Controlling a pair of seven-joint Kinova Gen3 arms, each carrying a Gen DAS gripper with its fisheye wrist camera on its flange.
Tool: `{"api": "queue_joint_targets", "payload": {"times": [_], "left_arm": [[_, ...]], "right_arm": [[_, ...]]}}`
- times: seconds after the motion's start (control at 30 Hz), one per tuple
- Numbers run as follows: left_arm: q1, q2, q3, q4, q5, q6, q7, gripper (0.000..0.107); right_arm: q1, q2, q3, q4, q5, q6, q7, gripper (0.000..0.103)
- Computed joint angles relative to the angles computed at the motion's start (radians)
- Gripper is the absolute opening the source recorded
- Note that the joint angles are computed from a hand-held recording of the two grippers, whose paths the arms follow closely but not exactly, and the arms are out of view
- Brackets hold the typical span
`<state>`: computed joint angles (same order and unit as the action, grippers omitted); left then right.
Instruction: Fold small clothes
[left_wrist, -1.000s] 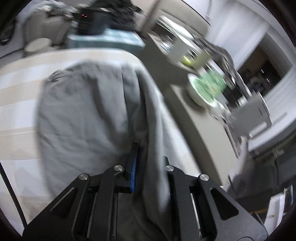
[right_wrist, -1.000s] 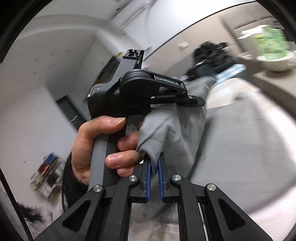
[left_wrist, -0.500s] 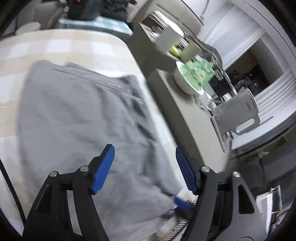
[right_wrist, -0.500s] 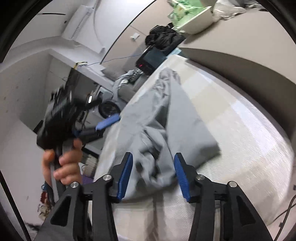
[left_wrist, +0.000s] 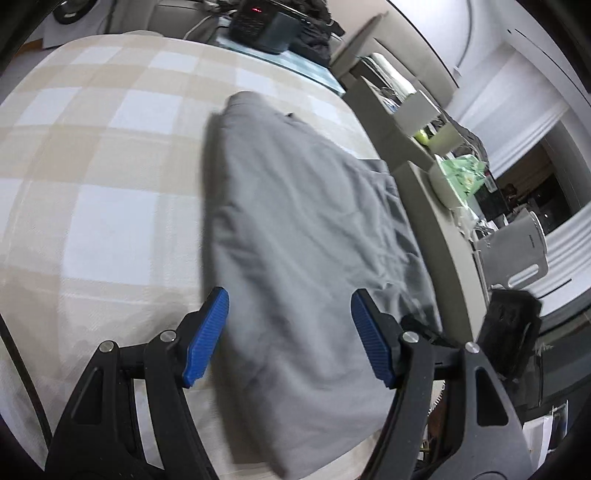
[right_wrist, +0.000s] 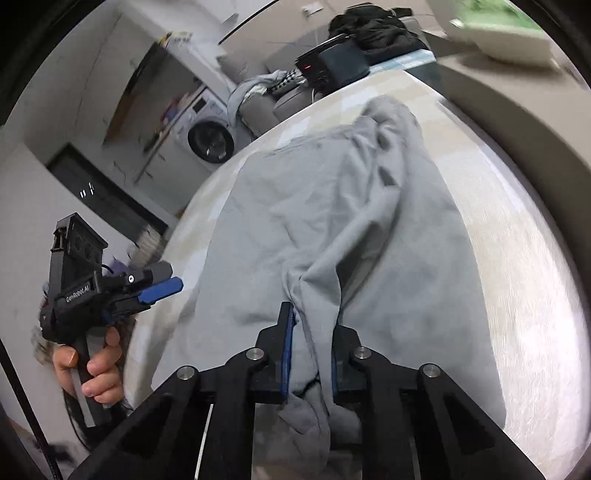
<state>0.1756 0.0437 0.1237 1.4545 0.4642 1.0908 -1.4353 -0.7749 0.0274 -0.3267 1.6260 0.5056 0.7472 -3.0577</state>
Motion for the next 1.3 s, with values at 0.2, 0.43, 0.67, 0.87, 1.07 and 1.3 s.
{"api": "queue_joint_targets", "payload": {"times": [0.2,0.43,0.67,0.87,1.07,1.3], "left_arm": [[-0.002,-0.016,-0.004,0.045,-0.004,-0.025,-0.012,0.066],[0.001,-0.014,-0.002,0.099,0.022,-0.020,-0.057,0.066],[0.000,-0.002,0.000,0.112,0.077,-0.026,-0.129,0.066],[0.028,0.014,0.021,0.084,0.030,-0.028,-0.143,0.066],[0.029,0.022,0.020,0.080,0.040,-0.036,-0.177,0.066],[0.011,0.026,0.014,0.091,0.086,-0.039,-0.227,0.067]], "right_arm": [[-0.009,-0.036,-0.007,-0.105,0.030,0.202,0.068,0.014],[0.012,-0.116,0.084,0.051,-0.185,0.061,0.070,0.032],[0.289,-0.082,-0.034,0.052,-0.379,-0.103,0.286,0.045],[0.368,0.022,-0.005,-0.063,-0.469,-0.040,0.401,0.045],[0.364,0.121,0.047,-0.207,-0.486,0.033,0.509,0.045],[0.297,0.286,0.102,-0.482,-0.421,0.280,0.606,0.007]]}}
